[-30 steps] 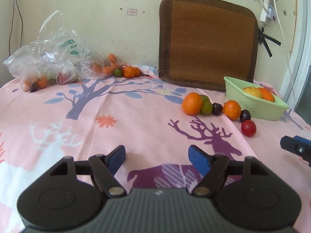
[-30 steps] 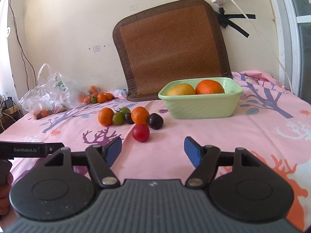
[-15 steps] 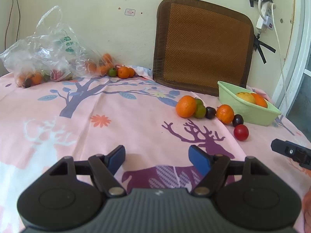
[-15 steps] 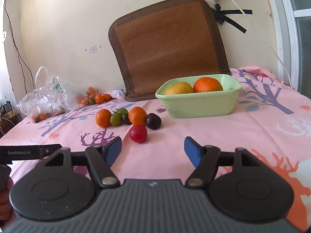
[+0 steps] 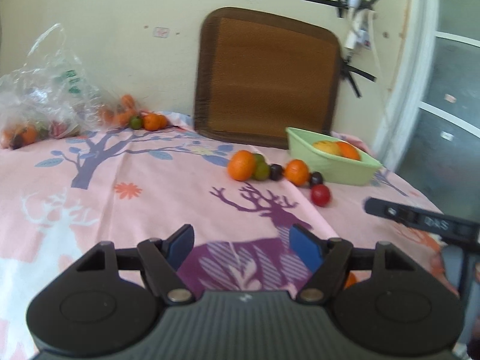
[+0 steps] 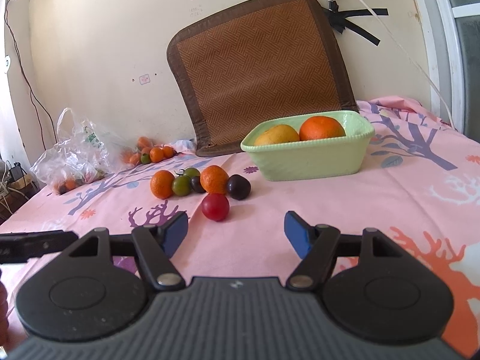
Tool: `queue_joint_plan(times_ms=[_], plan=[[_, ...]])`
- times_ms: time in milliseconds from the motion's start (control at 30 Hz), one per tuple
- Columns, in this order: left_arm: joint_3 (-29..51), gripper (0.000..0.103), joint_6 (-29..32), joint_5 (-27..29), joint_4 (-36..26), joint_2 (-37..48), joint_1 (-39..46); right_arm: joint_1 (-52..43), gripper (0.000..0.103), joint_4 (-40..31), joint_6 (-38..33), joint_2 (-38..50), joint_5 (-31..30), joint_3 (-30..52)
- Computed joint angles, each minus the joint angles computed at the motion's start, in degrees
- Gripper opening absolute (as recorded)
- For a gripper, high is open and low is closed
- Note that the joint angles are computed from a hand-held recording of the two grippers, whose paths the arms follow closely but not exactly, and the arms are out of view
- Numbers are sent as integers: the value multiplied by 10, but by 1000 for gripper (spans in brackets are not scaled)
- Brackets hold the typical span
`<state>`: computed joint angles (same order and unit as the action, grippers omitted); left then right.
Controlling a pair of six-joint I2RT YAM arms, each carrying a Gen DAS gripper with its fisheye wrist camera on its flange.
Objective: Organize fruits
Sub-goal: 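Grasp a small tangerine with the left gripper, then grasp the red cherry tomato with the right gripper while the left gripper holds the tangerine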
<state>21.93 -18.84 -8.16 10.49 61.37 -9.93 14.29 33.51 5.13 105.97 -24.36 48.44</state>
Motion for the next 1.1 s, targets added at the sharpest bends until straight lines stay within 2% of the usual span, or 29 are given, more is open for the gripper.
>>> queue_joint_plan(times_ms=[67,167,367,467,533,633,700,867,1033,1067,1100], plan=[[-9,70,9,14,-15,-27,-17,-1,73,4,0,0,-5,-2],[-7,62,25,26,-28,-33,-51,-3,73,7,1,0,-11,-2],[27,49,53,57,-18,39,-90,-14,72,-4,14,4,-38,6],[56,44,62,40,-40,89,-102,-16,66,-25,13,6,-47,16],[54,32,68,37,-36,92,-100,-16,57,-73,3,13,-53,45],[56,31,64,49,-37,88,-84,-13,45,-156,-25,40,-70,109],[66,31,70,37,-38,95,-74,-6,45,-193,-48,56,-72,147],[114,31,80,74,-25,138,-14,16,46,-230,-76,96,-64,222],[165,31,101,68,-4,207,5,36,45,-277,-95,130,-41,277],[174,31,101,68,-4,221,7,39,44,-277,-102,131,-34,277],[180,31,102,65,-3,232,6,42,38,-276,-110,131,-27,275]])
